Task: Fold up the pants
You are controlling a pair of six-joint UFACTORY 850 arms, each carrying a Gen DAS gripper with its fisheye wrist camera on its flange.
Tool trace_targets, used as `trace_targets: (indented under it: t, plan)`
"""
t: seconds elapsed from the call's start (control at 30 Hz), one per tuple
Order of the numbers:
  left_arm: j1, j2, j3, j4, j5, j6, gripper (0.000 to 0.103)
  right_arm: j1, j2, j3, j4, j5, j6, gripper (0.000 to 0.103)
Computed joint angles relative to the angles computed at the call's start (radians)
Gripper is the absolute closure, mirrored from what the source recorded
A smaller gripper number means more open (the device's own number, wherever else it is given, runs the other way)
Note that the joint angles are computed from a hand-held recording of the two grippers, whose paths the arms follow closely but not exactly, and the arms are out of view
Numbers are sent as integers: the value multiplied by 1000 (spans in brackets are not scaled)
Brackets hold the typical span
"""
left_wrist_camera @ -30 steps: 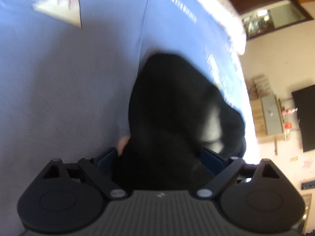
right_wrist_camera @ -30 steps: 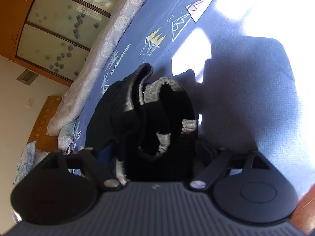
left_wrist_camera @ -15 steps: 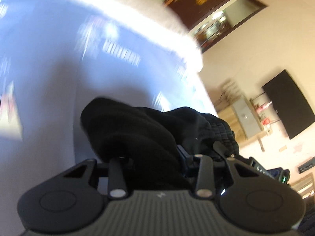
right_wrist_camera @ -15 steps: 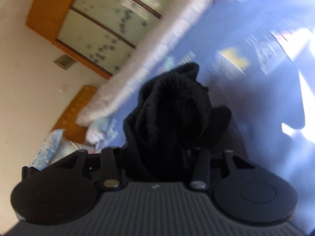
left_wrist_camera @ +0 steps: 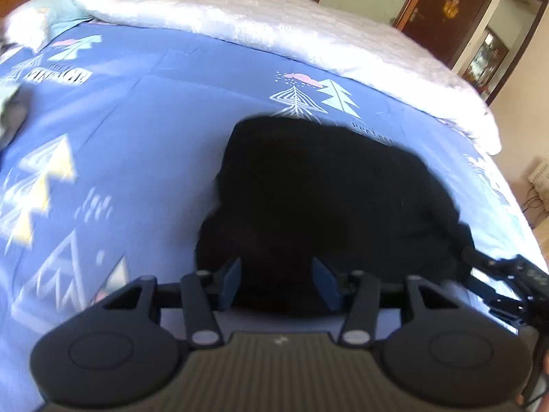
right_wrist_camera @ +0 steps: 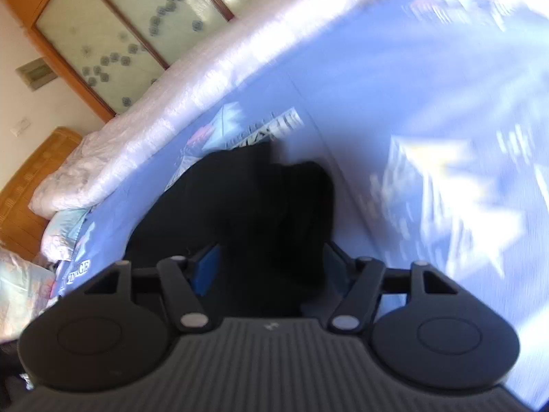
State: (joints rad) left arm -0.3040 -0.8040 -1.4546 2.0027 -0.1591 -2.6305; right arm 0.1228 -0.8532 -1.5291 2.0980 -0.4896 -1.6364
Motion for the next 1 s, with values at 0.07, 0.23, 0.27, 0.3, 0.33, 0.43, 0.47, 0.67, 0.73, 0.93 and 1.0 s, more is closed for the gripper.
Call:
trace_targets:
  t: [0.07,0.23,0.27,0.3,0.33,0.43,0.47,0.67,0.73,0.93,1.0]
  plan:
    - [-32,47,99,84,-61,-94,42,-2,95,144,81,-35,-153,35]
    - [-117,186,263,-313,-83,288,42,25,315,406,135,0,-340,34]
    - [-143,209,281,-412,-99,393,42,38,357,456,180,10,-412,31]
    - [-164,233,301,-481,-114,468,41,56,390,497,233,25,-484,29]
    - [-184,269,339,-512,-125,501,41,66,424,533,258,42,-526,24]
    - [-223,339,407,-458,-150,421,32,80,490,615,304,50,-573,21]
    - [-236,357,428,-417,-160,370,30,86,505,636,344,50,-598,17]
    - [-308,438,524,-348,-218,239,28,113,603,770,548,81,-718,15]
    - [-335,459,549,-347,-251,223,27,119,628,803,575,78,-711,15]
    - [-406,517,609,-347,-338,202,19,159,728,897,721,40,-828,13]
    - [-427,535,626,-352,-373,196,17,173,756,923,743,18,-850,13]
